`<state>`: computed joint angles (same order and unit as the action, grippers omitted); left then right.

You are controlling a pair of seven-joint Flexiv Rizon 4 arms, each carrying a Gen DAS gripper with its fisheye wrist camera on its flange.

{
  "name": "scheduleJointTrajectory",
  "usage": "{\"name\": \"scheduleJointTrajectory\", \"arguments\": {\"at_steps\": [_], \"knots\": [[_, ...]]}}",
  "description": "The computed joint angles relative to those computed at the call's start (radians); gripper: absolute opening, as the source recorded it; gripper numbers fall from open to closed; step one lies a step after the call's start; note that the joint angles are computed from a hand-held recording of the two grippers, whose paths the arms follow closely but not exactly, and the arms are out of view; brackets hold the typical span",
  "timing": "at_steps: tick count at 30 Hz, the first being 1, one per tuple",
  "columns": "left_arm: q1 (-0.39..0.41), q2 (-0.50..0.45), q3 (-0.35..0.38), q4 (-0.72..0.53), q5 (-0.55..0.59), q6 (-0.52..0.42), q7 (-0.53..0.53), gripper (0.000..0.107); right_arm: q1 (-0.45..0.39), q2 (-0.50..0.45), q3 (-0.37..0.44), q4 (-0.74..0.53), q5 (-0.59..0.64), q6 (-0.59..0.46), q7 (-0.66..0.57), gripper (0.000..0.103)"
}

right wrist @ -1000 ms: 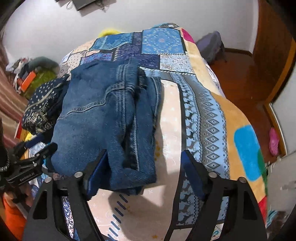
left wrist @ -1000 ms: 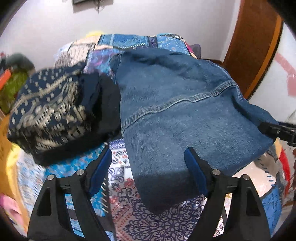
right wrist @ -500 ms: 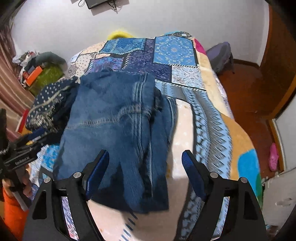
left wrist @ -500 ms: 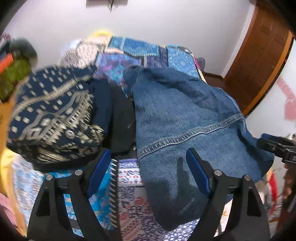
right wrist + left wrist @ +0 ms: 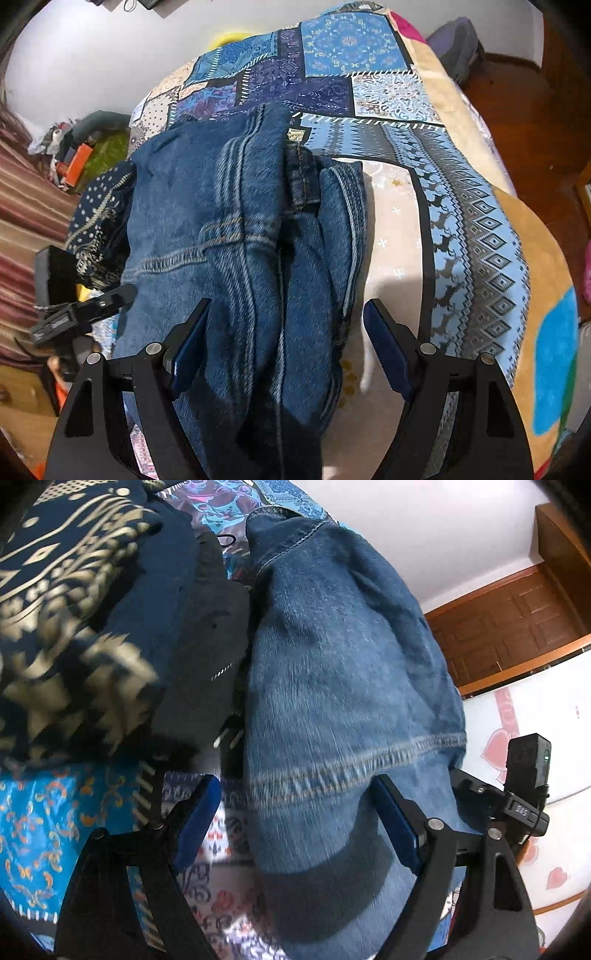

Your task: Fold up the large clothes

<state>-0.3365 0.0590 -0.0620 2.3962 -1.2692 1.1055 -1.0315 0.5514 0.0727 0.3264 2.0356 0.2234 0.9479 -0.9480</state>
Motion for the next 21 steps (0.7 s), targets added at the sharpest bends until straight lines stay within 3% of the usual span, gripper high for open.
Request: {"name": "scheduleJointTrajectory", "arguments": {"at_steps": [5, 14, 15, 19, 21], "knots": [[-0.007, -0.028, -0.013, -0.025, -0.041, -0.006, 0.022, 0.086, -0.005, -0.024, -0.016, -0.035, 0.083, 0.014, -0.075, 0.089], [0.014, -0.094, -0.021, -0.089, -0.141, -0.075, 0.04, 0.083, -0.03, -0.064, -0.015, -0.077, 0.259, 0.08, -0.114, 0.086], [0.016, -0.095, -0.023, -0.094, -0.139, -0.083, 0.033, 0.081, -0.032, -0.061, -0.014, -0.076, 0.259, 0.08, -0.108, 0.082], [-0.001, -0.062, -0.034, -0.083, -0.052, -0.02, -0.033, 0.067, -0.033, -0.041, -0.009, -0.068, 0.262, 0.061, -0.096, 0.045], [-0.006, -0.044, -0.032, -0.082, -0.007, -0.011, -0.061, 0.058, -0.029, -0.026, -0.006, -0.061, 0.236, 0.048, -0.077, 0.035]]}}
